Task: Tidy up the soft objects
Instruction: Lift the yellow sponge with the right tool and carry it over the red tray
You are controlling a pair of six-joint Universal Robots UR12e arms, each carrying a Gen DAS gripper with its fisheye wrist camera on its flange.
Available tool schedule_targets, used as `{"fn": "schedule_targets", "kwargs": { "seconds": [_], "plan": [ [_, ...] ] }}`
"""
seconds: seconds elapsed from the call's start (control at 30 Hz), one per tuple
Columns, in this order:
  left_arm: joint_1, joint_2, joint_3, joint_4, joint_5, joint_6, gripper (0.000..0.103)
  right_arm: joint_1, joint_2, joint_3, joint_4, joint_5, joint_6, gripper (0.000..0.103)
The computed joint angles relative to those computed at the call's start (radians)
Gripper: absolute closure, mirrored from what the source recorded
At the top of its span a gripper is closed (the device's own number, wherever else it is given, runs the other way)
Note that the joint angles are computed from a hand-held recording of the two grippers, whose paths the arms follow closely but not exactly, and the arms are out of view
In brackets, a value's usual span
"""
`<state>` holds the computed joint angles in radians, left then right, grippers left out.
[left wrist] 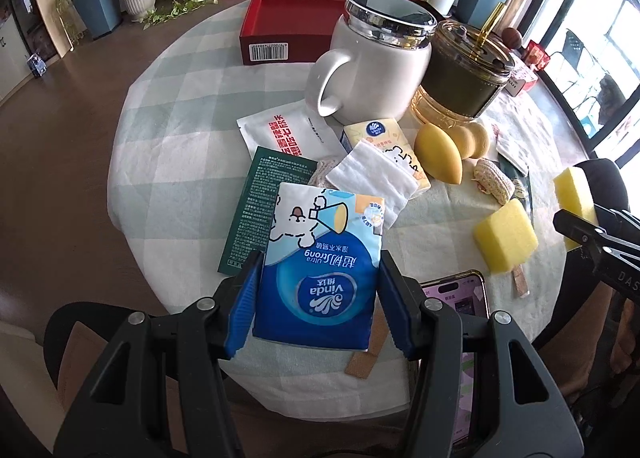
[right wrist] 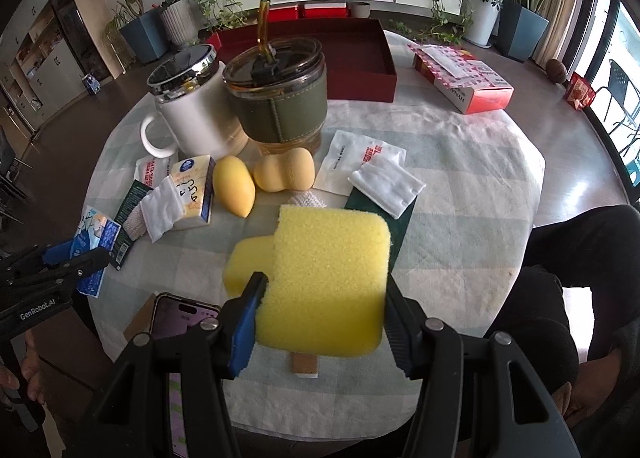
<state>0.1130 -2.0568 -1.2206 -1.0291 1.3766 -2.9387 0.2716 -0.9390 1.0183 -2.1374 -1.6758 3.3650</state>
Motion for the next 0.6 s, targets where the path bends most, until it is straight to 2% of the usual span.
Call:
{"fn": "schedule_targets", "kwargs": {
  "seconds": [0.27,0.6],
  "plan": [
    [0.0,-0.017,0.034,-0.012,0.021,-0.017,0.05,-0.009,0.01,-0.023,0.007,0.002,0.001,0.045],
    [-0.001,-0.071,0.128,-0.031,0.061,-0.043,0.05,-0.023,0.048,-0.098,0.032,-0.016,0.004,0.045]
  ]
}}
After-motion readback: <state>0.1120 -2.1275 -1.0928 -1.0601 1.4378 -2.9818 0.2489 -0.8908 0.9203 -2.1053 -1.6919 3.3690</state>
